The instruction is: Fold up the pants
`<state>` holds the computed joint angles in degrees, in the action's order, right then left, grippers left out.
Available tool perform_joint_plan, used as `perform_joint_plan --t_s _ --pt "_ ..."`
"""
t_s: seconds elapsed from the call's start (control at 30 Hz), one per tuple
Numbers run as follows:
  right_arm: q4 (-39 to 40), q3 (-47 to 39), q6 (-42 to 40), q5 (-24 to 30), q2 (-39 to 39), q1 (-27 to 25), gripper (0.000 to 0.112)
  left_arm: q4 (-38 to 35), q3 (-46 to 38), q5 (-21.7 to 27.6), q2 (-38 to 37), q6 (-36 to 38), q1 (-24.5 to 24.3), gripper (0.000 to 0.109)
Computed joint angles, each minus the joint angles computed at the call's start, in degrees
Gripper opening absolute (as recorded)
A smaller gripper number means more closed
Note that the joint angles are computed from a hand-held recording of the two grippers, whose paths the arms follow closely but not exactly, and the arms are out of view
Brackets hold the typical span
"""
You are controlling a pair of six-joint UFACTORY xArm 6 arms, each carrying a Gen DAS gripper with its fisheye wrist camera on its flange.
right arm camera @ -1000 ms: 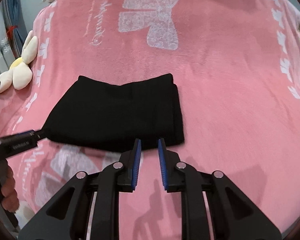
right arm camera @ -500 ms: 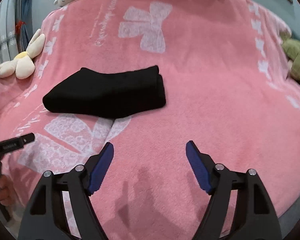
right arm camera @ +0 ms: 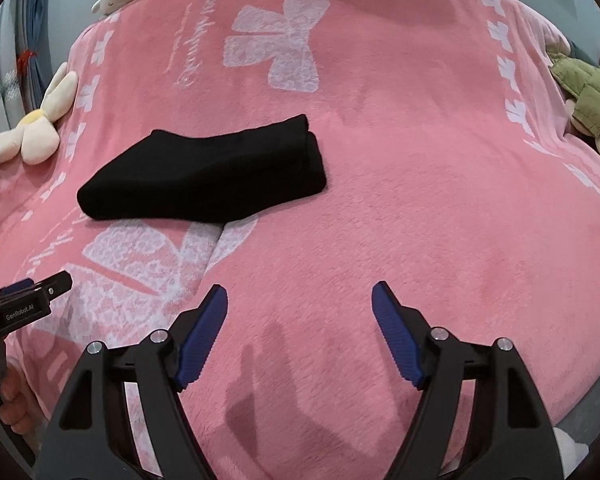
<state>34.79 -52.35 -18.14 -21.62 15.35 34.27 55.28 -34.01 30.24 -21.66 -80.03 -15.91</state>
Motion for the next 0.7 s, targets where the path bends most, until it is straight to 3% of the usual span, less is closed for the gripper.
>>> perform_joint_plan --t_s 0.7 --pt "5.5 -0.6 -5.8 -1.0 0.6 2.5 0.072 2.6 -0.1 0.0 0.1 -1.4 -1.5 0.085"
